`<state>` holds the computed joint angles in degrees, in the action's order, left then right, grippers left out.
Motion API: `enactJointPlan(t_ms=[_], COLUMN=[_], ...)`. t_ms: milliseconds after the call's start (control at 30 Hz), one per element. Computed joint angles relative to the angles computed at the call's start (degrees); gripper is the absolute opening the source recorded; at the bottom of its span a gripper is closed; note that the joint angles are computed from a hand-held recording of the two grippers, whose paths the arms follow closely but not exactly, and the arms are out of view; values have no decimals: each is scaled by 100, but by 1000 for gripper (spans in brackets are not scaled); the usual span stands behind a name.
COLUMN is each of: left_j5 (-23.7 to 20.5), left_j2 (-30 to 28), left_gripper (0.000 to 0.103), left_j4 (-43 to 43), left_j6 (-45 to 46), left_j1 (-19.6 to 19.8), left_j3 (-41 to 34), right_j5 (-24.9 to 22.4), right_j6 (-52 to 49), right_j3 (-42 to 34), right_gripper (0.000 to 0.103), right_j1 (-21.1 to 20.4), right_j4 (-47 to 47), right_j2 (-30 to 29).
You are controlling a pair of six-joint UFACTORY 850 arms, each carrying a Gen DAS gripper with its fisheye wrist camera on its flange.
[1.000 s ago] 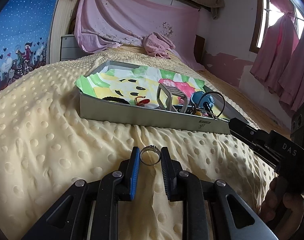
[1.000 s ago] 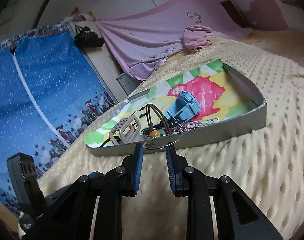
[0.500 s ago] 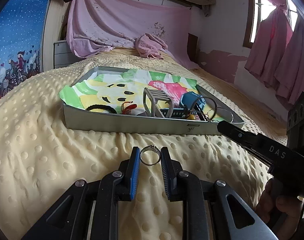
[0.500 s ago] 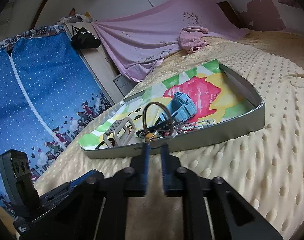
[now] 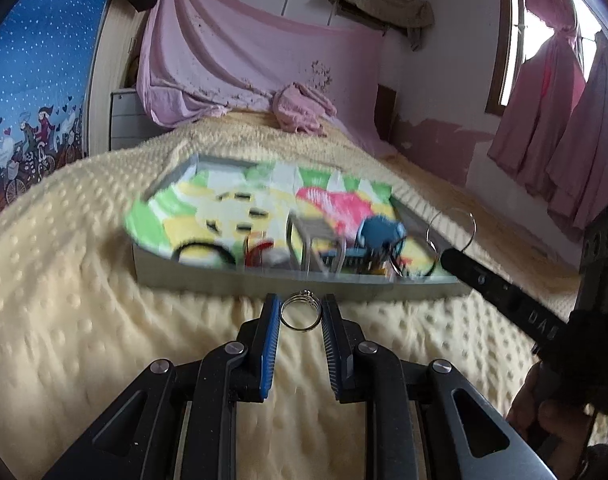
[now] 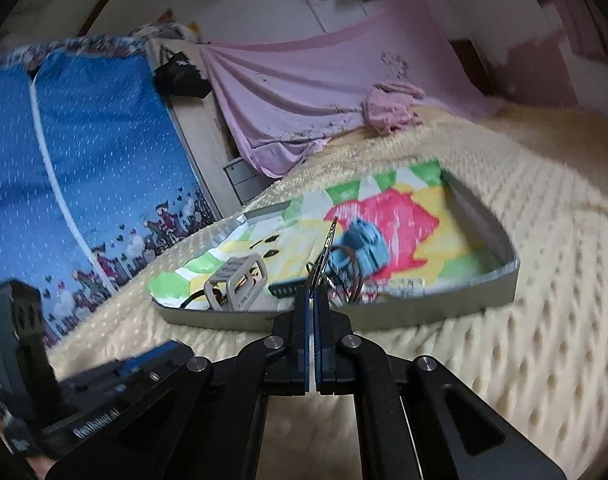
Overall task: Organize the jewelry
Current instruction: 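Lower the silver ring into the tray and open the left tool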
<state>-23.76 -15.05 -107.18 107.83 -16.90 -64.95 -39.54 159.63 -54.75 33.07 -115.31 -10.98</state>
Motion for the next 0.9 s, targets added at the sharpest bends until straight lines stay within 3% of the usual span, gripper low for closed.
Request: enactJointPlan(t_ms=[200,433,700,900], left_j5=[-51,129,188,121], left_j2=[-223,-824,-1787,-2103], left_gripper=[20,20,20,20], left_j4=[289,1008,3660,4962], left_j6=[-458,-1306,-4089,-5415], left_j1=[-9,-80,-92,-127], left_j3=[-568,-1562,-2911,-3317], right_j5=[-54,479,1575,1972], right_j6=[-577,-900,-1096,-1417], right_j3=[-99,-443,-1217,-1472], right_gripper=[2,2,2,2], right_j1=[-176,-656,-1076,-1140], right_j4=[17,-300,-410,-89], right_j2=[178,199,-464,-804])
